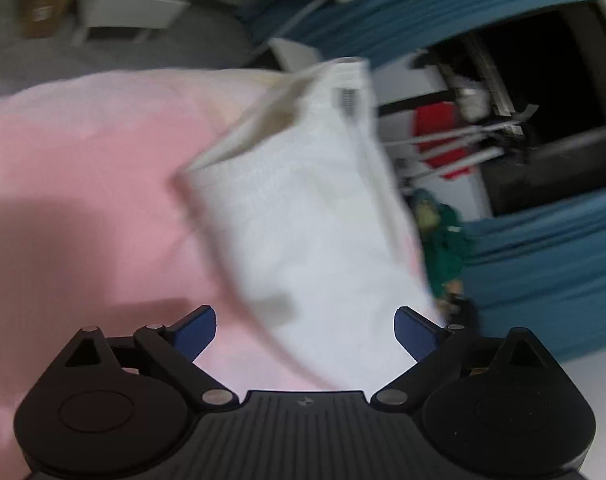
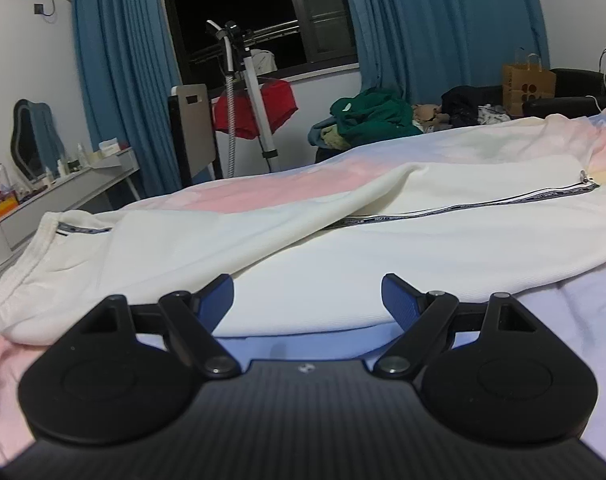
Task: Fold clothes
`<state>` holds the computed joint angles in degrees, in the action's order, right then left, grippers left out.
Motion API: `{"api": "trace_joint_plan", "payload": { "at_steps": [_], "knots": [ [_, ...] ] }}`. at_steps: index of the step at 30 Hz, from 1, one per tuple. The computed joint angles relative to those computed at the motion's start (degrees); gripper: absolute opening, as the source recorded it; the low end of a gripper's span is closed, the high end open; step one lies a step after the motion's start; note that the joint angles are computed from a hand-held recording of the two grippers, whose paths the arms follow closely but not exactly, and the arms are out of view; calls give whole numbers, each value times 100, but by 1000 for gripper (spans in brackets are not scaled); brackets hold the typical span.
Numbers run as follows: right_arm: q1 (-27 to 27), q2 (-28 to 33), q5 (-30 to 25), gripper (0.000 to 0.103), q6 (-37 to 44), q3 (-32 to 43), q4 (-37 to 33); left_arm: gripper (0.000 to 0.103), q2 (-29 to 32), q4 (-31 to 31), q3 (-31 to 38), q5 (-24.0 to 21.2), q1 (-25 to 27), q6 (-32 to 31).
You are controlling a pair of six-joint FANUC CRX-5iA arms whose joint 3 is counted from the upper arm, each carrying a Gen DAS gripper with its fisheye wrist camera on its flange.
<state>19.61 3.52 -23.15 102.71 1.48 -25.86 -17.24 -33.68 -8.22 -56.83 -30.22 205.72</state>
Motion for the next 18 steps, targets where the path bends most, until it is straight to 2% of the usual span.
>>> {"api": "trace_joint_plan", "payload": {
  "at_steps": [1, 3, 5, 8, 12, 15, 17, 18],
  "knots": [
    [3, 10, -20, 82, -28, 13, 11, 97, -32, 212, -121, 110, 76, 23],
    [11, 30, -64, 82, -83, 41, 32, 97, -156, 675, -490, 621, 396, -23],
    [-65, 35, -200, 82, 91, 146, -268, 97, -175, 836, -667, 881, 628, -43],
    [-295, 100, -576, 82, 306, 447, -938, 97, -124, 596, -776, 1173, 754, 306],
    [-549, 668, -1363, 83, -163, 1379, -1247, 96, 94, -48, -712, 1297, 704, 1014],
    [-525, 1296, -1757, 83, -892, 2196, -940, 83, 203, -419, -626, 1231, 670, 1263],
    [-418, 1822, -1894, 83, -1389, 2799, -579, 55, 231, -675, -587, 1108, 620, 1435],
    [-372, 2080, -1939, 81, -1629, 3089, -403, 51, 220, -714, -642, 1166, 661, 1534]
  ]
}}
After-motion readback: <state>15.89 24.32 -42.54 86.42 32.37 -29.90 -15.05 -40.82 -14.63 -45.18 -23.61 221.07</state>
